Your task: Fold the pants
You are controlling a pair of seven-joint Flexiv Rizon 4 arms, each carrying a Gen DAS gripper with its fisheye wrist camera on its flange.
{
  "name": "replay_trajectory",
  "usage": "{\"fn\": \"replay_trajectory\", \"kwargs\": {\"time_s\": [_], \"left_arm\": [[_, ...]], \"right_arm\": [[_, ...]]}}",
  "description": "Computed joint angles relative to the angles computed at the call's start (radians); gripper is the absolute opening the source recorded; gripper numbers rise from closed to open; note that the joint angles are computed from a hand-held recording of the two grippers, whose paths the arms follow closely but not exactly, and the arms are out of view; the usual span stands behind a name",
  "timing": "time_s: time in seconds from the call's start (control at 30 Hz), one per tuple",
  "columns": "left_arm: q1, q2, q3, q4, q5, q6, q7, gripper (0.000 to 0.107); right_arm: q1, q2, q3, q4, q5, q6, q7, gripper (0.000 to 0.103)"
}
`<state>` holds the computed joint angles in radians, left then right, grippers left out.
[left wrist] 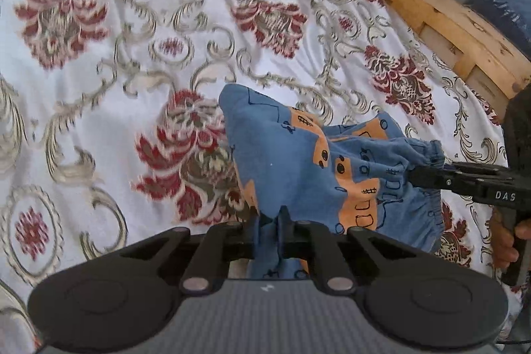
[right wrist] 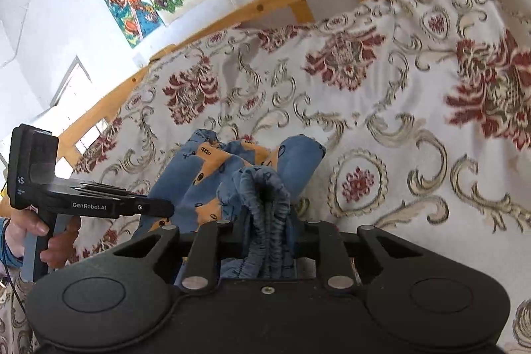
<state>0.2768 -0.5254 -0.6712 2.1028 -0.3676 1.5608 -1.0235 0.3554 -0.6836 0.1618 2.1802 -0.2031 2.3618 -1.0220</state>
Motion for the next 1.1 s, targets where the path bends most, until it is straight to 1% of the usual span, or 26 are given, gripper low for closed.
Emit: {"fn": "replay_trajectory", "kwargs": {"time_s": [0.13, 0.27, 0.4, 0.5, 0.63, 0.73, 0.83, 0.93, 1.0, 1.1], "left_arm": [[0.0, 0.005, -0.007, -0.008, 0.016, 0.026, -0.002, 0.01], [-0.008, 0.004, 0.0, -0.033, 0.03, 0.024, -0.007, 0.01], [-0.026, -0.004, 0.016, -0.06, 0.038, 0.031, -0.008, 0.01], [-0.054, -0.022, 0.04, -0.102, 0.042, 0.037, -0.016, 0.01], [-0.102, -0.079, 0.077, -0.205, 0.053, 0.046, -0.018, 0.01], [-0.147, -0.137, 0.116, -0.312, 0.049, 0.032, -0.031, 0.01], [-0.2, -0.193, 0.167, -0.42, 0.041, 0.007, -0.037, 0.01], [-0.265, -0.246, 0.239, -0.525, 0.034, -0.027, -0.045, 0.01], [-0.301, -0.282, 0.28, -0.589, 0.026, -0.048, -0.052, 0.01], [-0.343, -0.336, 0.329, -0.671, 0.017, -0.07, -0.067, 0.01]], "right_arm": [[0.006, 0.005, -0.007, -0.013, 0.016, 0.008, -0.007, 0.021], [0.0, 0.005, -0.01, -0.029, 0.013, 0.011, -0.008, 0.021], [0.003, 0.007, -0.017, -0.049, 0.02, 0.001, -0.01, 0.021], [0.009, 0.009, -0.033, -0.087, 0.026, -0.033, -0.015, 0.021], [-0.017, 0.0, -0.048, -0.18, -0.016, -0.108, -0.012, 0.021], [-0.063, -0.031, -0.041, -0.283, -0.081, -0.177, 0.009, 0.021], [-0.107, -0.078, -0.027, -0.39, -0.149, -0.247, 0.035, 0.021], [-0.142, -0.136, -0.01, -0.5, -0.213, -0.324, 0.05, 0.021], [-0.17, -0.175, 0.017, -0.561, -0.251, -0.372, 0.062, 0.021], [-0.187, -0.224, 0.042, -0.633, -0.28, -0.437, 0.066, 0.021]]}}
